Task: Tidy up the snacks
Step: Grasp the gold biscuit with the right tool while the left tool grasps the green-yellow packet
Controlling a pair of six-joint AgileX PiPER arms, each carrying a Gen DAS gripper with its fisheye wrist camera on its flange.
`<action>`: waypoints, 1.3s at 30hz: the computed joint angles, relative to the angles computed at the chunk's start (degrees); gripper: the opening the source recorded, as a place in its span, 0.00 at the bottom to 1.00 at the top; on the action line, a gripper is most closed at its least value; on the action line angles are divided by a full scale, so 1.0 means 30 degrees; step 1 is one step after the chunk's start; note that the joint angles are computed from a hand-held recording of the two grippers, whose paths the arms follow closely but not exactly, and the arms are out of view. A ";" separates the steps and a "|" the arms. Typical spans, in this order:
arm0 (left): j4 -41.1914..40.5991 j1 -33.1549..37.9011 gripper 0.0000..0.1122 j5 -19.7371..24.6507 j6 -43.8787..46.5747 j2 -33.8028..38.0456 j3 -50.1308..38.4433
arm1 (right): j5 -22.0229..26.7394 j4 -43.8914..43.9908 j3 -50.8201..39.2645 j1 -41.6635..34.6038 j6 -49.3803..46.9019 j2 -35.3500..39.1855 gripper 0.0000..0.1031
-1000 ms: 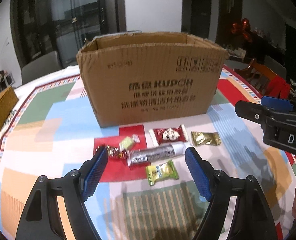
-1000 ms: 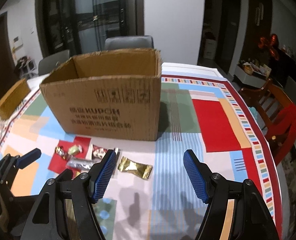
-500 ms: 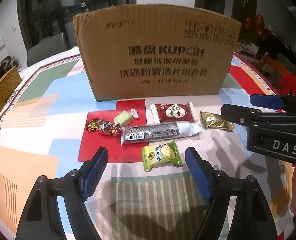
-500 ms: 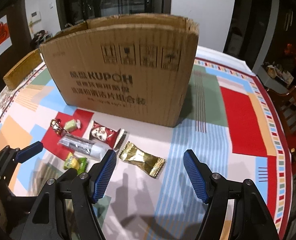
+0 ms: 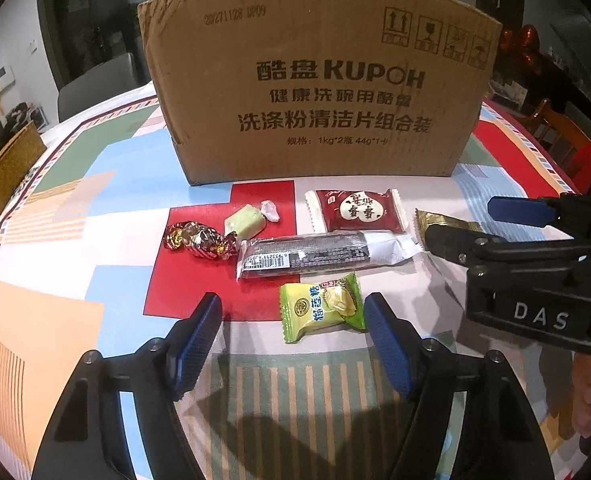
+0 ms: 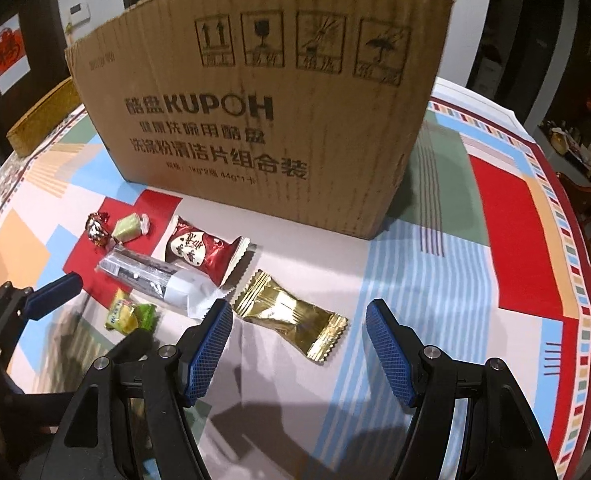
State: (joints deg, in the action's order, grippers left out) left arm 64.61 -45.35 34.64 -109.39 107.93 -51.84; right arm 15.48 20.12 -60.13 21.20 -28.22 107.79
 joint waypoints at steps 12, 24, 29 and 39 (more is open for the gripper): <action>0.0549 0.0133 0.45 -0.0615 -0.0552 -0.0066 0.0231 | 0.0124 0.0187 -0.0685 0.0054 -0.0126 0.0961 0.67; 0.0714 -0.0066 0.23 -0.0908 -0.0579 -0.0259 0.0353 | -0.0001 0.0780 -0.0325 -0.0018 -0.0454 0.0627 0.25; 0.0966 -0.0024 0.21 -0.0916 -0.1030 -0.0524 0.0693 | 0.0004 0.0896 -0.0010 0.0011 -0.0351 0.0297 0.25; 0.1447 0.0054 0.20 -0.0864 -0.1653 -0.1502 0.1480 | -0.0115 0.0832 0.0686 0.0271 0.0191 -0.0774 0.24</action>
